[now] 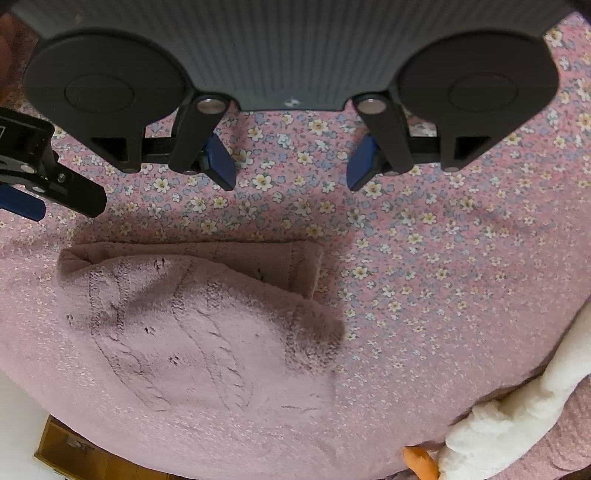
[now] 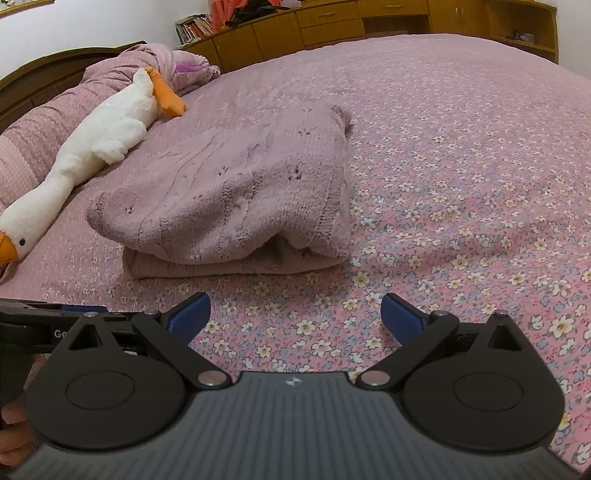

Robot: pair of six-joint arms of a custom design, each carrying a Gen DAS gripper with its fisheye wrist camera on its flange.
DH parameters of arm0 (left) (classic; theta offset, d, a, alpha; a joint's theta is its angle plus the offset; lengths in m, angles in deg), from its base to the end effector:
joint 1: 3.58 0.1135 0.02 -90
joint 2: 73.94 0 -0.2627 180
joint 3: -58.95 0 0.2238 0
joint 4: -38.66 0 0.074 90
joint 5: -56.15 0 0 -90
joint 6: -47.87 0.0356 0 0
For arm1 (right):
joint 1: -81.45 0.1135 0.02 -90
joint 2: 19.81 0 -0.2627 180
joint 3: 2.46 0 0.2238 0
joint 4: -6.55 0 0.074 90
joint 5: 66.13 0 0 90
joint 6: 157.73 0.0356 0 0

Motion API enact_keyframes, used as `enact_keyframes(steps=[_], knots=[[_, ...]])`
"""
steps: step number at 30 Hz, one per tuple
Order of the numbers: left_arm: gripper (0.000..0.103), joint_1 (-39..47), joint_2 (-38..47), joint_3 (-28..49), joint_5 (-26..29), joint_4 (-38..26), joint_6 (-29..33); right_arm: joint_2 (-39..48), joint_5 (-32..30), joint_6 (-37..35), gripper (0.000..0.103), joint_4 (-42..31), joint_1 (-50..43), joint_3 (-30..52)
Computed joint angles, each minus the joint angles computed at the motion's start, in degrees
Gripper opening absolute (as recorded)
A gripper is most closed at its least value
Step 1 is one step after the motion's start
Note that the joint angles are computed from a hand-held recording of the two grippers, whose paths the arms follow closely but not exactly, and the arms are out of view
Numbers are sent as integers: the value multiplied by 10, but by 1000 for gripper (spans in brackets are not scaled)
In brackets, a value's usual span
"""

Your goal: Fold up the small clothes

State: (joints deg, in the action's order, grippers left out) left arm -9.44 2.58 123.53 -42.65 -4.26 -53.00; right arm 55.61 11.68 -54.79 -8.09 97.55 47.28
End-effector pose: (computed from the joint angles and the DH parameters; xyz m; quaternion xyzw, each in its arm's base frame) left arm 0.2399 -0.0191 0.2334 -0.0647 0.9486 0.0286 0.3084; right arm 0.2271 0.0734 0.2004 -0.0695 0.9008 0.1980 0.3802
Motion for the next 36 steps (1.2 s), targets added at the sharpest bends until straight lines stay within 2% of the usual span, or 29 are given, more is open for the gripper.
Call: enact_keyframes(steps=[36], knots=[[68, 0, 4, -2, -6, 4, 5, 2, 0, 3, 102, 2, 2, -1]])
